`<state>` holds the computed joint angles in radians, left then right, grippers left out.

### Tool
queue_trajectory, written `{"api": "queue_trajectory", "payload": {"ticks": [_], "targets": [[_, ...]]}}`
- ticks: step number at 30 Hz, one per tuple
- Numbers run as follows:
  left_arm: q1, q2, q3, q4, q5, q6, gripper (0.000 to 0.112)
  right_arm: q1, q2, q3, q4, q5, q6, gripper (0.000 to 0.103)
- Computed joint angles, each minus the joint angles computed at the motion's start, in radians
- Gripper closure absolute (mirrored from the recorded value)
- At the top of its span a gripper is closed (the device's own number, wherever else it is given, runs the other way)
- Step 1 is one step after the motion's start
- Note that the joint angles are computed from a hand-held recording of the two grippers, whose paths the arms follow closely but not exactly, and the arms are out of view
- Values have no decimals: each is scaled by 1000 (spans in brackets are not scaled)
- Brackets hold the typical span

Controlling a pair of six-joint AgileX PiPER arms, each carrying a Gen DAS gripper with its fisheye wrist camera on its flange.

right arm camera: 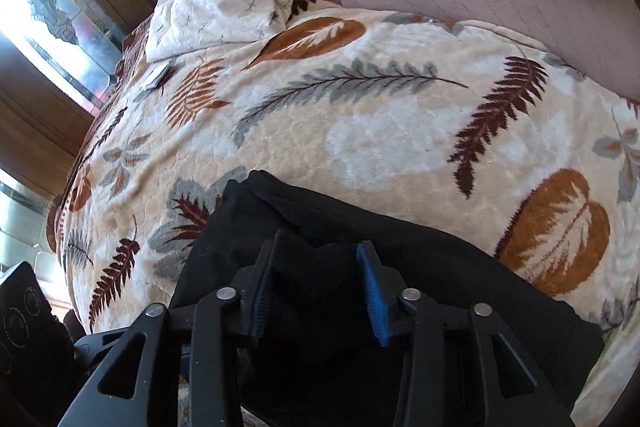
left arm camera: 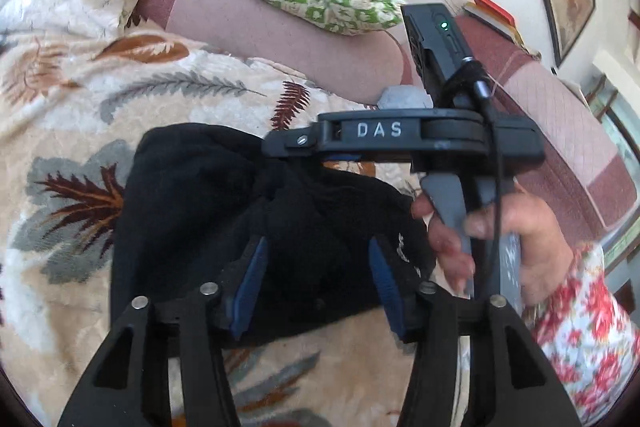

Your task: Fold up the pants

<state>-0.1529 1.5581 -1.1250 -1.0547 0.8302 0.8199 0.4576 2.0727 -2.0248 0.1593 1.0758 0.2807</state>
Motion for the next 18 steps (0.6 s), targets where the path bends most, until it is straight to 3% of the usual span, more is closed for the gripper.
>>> {"api": "queue_trajectory", "payload": {"ticks": [1,3,7,10,15,16,18], "targets": [[12,-19,8,16,8,13,55,-4,-34,48,-25,-28,23,45],[62,-57,26,29,51,36,50,-15,-108,138,-79,-74,78,45],[191,-136,50,66,117,9,45,5,-207,211,-238,-90,217,45],[223,-115,8,128,89,-80,44,42,-218,193,-254,-73,246,45],[142,-18,-67,272,-16,-255,43,113,-207,252,-189,-171,288,45],[126,-8,-68,303,-32,-275,43,141,-181,247,-238,-151,326,45],[87,22,-64,342,-64,-287,43,193,-111,200,-384,-30,406,46]]}}
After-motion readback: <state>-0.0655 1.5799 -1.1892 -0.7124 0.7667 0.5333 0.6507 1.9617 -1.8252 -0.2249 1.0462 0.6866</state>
